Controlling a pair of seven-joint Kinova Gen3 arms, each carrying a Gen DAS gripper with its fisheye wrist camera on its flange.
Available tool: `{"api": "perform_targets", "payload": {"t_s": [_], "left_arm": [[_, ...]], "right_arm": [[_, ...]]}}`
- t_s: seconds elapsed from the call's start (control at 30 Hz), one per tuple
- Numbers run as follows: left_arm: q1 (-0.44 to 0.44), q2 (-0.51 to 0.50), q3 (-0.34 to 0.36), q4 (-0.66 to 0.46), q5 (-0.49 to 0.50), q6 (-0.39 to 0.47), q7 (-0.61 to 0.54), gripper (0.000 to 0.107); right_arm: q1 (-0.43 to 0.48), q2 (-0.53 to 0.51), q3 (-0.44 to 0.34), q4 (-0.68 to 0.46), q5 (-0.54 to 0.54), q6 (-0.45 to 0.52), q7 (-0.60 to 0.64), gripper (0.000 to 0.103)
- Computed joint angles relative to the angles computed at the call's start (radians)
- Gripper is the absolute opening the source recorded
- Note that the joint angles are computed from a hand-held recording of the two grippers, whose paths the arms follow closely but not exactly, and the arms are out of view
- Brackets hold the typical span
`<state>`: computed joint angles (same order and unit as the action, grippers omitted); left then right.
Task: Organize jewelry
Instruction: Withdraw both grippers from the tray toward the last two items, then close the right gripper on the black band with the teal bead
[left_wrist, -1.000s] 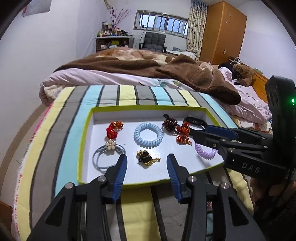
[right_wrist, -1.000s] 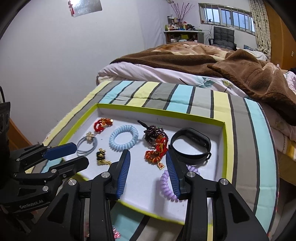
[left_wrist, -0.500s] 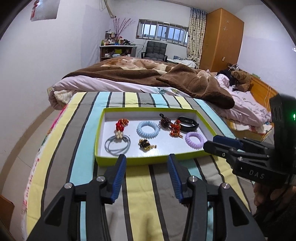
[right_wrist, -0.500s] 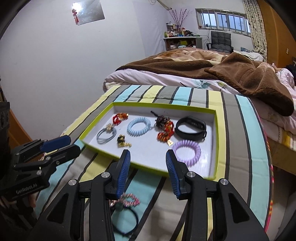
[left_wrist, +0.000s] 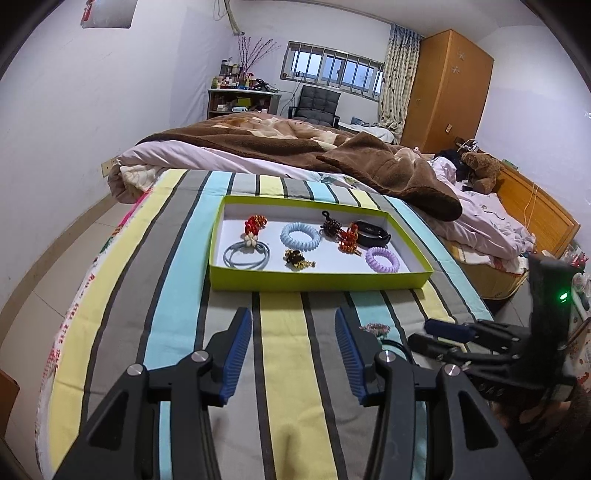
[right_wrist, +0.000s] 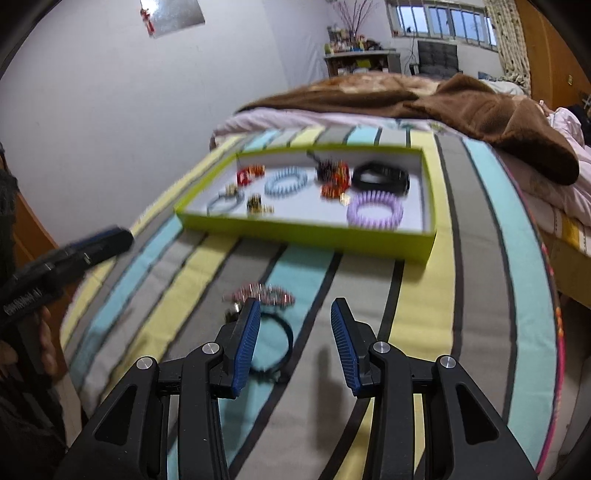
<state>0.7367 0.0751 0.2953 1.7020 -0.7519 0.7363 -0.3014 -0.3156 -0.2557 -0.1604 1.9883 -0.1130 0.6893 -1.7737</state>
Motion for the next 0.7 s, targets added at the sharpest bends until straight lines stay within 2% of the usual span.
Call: {"api": "perform_targets", "payload": {"t_s": [0.3, 0.5, 0.53, 0.57, 0.63, 0.7], "left_arm": [[-0.013, -0.021, 0.009, 0.039, 0.020, -0.015, 0.015, 0.049], [-0.023, -0.024, 0.013, 0.052, 0.031, -0.022, 0.021, 0.050], [-0.025, -0.024, 0.014, 0.053, 0.033, -0.022, 0.019, 0.050], [-0.025, -0.023, 0.014, 0.053, 0.031, -0.021, 0.020, 0.050], [-0.025, -0.024, 0.016, 0.054, 0.034, -0.021, 0.022, 0.050], [-0.028, -0.023, 0.016, 0.055, 0.039, -0.025, 0.018, 0.050]], "right_arm": [[-0.013, 0.051, -0.029, -0.021, 0.045, 0.032, -0.014, 0.041], [-0.021, 0.071, -0.094, -0.033, 0.174, 0.046, -0.116, 0.041], [-0.027, 0.071, -0.095, -0.033, 0.183, 0.048, -0.122, 0.039], [-0.031, 0.070, -0.097, -0.034, 0.196, 0.052, -0.130, 0.029], [-0.039, 0.069, -0.103, -0.034, 0.217, 0.060, -0.146, 0.018], [-0.048, 0.071, -0.098, -0.038, 0.221, 0.067, -0.148, 0.015]]}}
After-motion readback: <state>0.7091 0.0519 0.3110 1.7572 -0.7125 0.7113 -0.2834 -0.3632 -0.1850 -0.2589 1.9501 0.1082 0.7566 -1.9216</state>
